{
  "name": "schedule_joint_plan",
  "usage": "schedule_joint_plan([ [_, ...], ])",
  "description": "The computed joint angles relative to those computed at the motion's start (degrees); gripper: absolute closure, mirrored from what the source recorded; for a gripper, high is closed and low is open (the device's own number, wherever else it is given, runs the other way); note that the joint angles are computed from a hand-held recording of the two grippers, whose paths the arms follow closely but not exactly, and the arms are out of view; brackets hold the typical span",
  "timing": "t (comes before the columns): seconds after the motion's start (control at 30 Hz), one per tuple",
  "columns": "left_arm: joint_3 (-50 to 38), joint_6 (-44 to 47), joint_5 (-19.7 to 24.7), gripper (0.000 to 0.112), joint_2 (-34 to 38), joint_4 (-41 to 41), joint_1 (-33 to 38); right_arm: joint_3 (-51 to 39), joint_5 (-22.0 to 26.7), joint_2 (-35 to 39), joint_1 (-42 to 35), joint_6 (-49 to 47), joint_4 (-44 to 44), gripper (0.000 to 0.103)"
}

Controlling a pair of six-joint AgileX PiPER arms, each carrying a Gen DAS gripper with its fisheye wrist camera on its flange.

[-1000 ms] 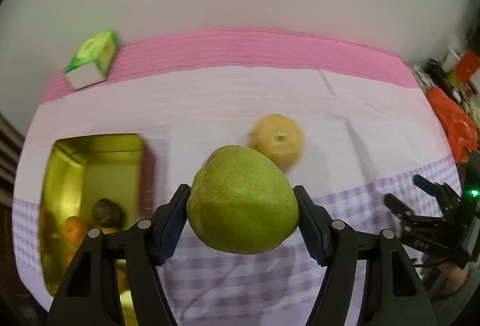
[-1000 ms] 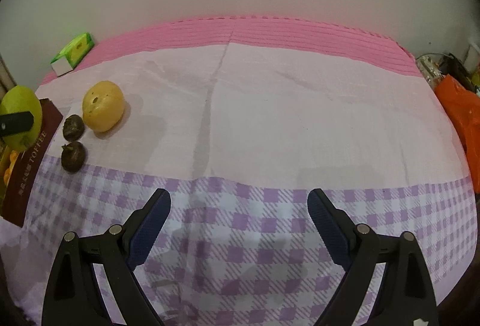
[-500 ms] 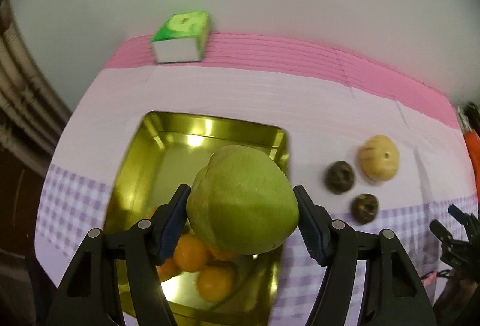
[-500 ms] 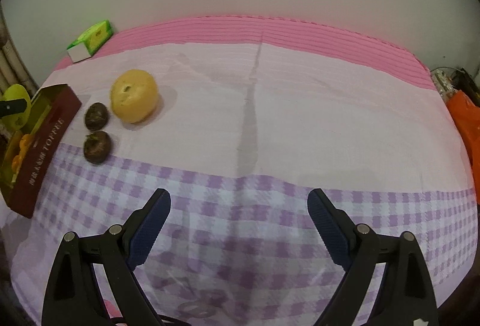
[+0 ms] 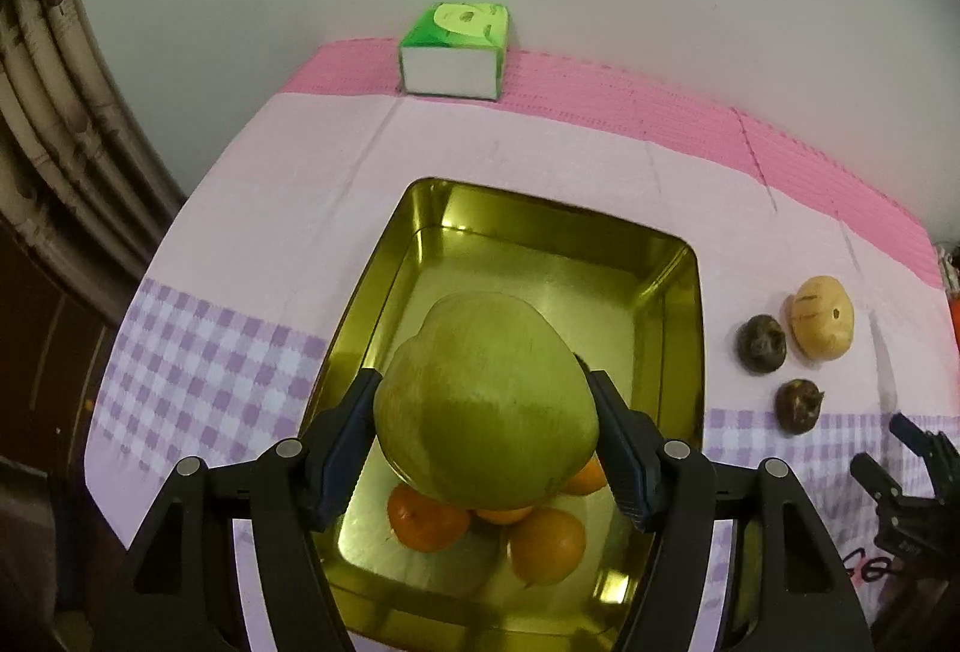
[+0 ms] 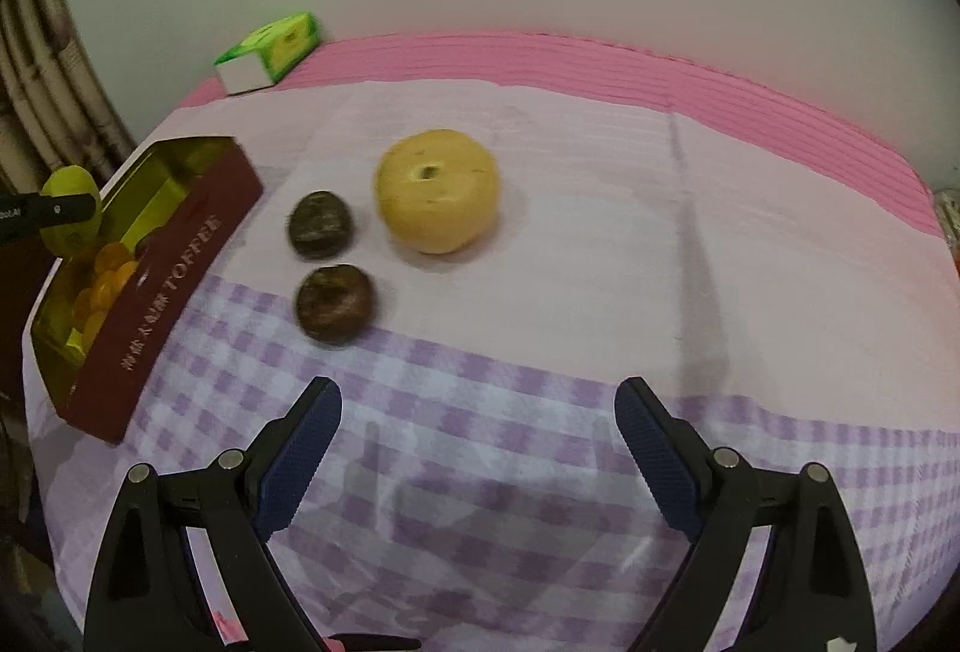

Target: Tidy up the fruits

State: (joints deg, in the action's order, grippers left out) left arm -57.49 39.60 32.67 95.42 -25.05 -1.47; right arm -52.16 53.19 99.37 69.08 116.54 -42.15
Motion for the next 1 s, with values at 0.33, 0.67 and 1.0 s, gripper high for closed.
schedule_joint_plan([
  [0.33,0.99,5.11,1.82,0.044,-0.48,-3.04,4.60,-8.47,-3.44,8.55,-3.45,-5.81,-1.11,0.012],
  [0.67,2.03,7.87,3.10,0.045,-0.97,-4.00,8.05,-10.08,-5.50,11.07,-5.99,-6.11,-2.07,0.021],
  [1.0,2.03,9.70,1.85,0.060,-1.12,-5.15,9.64,-11.11,-7.38,12.76,-7.77,-7.24,-1.97,0.032],
])
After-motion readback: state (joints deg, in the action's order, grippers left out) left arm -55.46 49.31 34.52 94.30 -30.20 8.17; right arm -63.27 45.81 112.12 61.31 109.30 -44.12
